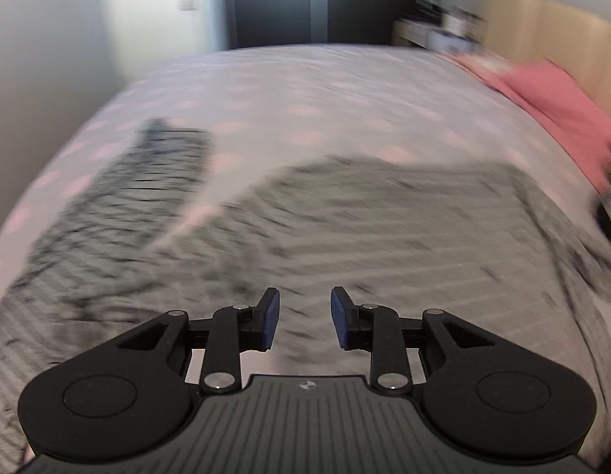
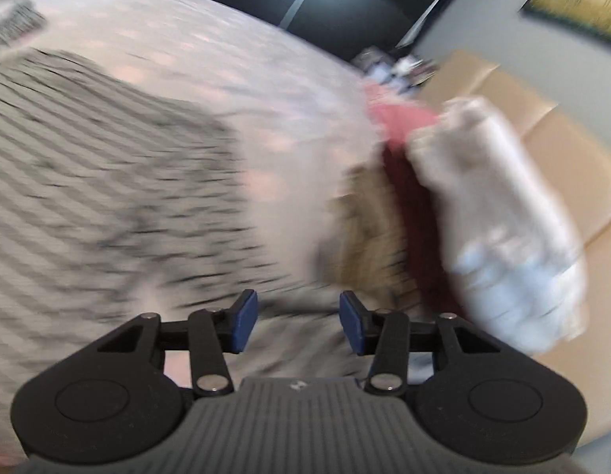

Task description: Fold clothes

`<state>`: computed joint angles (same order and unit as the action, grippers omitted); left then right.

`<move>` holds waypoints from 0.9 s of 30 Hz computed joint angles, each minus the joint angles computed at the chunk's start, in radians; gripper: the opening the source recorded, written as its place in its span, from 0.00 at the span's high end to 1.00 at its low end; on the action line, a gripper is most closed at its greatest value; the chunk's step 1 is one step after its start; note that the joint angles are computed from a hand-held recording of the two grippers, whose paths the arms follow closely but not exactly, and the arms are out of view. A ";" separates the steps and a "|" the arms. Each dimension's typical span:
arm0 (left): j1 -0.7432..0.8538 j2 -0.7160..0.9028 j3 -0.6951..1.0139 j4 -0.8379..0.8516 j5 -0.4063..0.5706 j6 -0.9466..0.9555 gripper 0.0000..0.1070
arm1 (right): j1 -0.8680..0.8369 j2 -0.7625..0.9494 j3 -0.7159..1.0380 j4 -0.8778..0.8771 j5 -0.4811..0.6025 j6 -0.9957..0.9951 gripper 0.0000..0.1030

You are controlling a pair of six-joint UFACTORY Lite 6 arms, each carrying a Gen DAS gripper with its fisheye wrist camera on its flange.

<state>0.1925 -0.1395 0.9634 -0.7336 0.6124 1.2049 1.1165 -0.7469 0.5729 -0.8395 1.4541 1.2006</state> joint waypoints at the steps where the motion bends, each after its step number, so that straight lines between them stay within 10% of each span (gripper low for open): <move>1: -0.043 -0.052 -0.064 0.025 -0.007 -0.009 0.75 | 0.078 -0.008 0.006 0.044 0.004 0.072 0.63; 11: -0.359 -0.299 -0.472 0.206 -0.107 -0.149 0.75 | 0.561 0.239 -0.056 0.254 -0.273 0.632 0.68; 19: -0.503 -0.266 -0.515 0.310 -0.182 -0.279 0.75 | 0.545 0.214 -0.186 0.299 -0.467 0.705 0.68; 21: -0.523 -0.242 -0.512 0.328 -0.200 -0.306 0.75 | 0.549 0.218 -0.192 0.290 -0.494 0.715 0.86; 27: -0.531 -0.200 -0.511 0.342 -0.227 -0.321 0.75 | 0.528 0.210 -0.189 0.309 -0.486 0.680 0.96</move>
